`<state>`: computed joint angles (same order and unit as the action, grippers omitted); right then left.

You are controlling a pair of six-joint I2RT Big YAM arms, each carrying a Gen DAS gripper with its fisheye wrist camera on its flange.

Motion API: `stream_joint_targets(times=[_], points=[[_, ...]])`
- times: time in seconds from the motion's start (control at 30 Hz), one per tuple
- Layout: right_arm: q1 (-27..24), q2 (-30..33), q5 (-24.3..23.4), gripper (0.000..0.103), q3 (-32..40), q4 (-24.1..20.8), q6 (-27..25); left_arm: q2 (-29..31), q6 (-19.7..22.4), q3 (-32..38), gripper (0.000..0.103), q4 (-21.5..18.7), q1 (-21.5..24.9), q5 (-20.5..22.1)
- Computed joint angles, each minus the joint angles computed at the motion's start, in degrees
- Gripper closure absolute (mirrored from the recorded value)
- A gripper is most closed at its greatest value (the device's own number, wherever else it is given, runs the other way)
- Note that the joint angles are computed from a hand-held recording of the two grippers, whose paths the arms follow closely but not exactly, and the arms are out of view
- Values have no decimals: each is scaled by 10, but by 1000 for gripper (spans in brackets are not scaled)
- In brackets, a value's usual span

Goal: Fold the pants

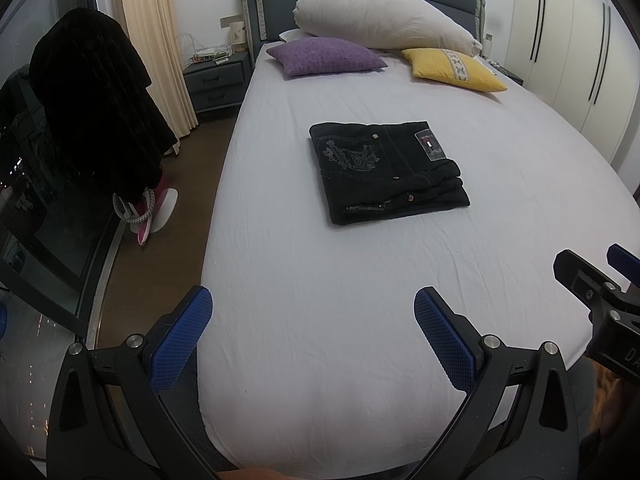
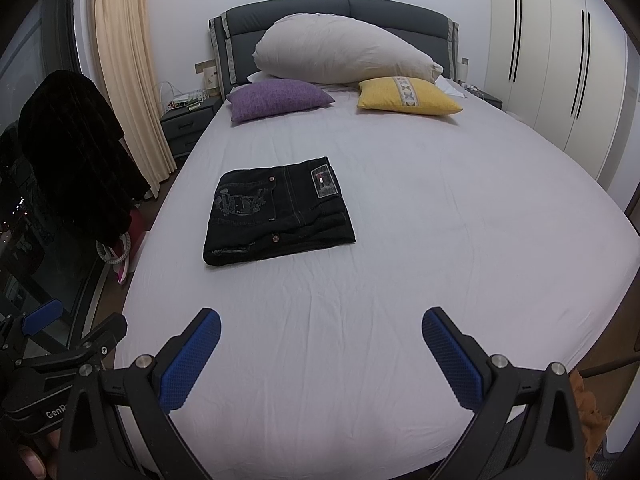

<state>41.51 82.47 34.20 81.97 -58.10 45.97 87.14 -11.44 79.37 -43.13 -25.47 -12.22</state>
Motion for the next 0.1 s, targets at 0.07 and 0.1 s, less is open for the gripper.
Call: stream_joint_targets(times=[0.07, 0.1], points=[[0, 0, 0, 0, 0, 0, -1, -1, -1, -2, 0, 1, -1, -1], [-1, 0, 0, 0, 0, 0, -1, -2, -1, -3, 0, 1, 0, 0]])
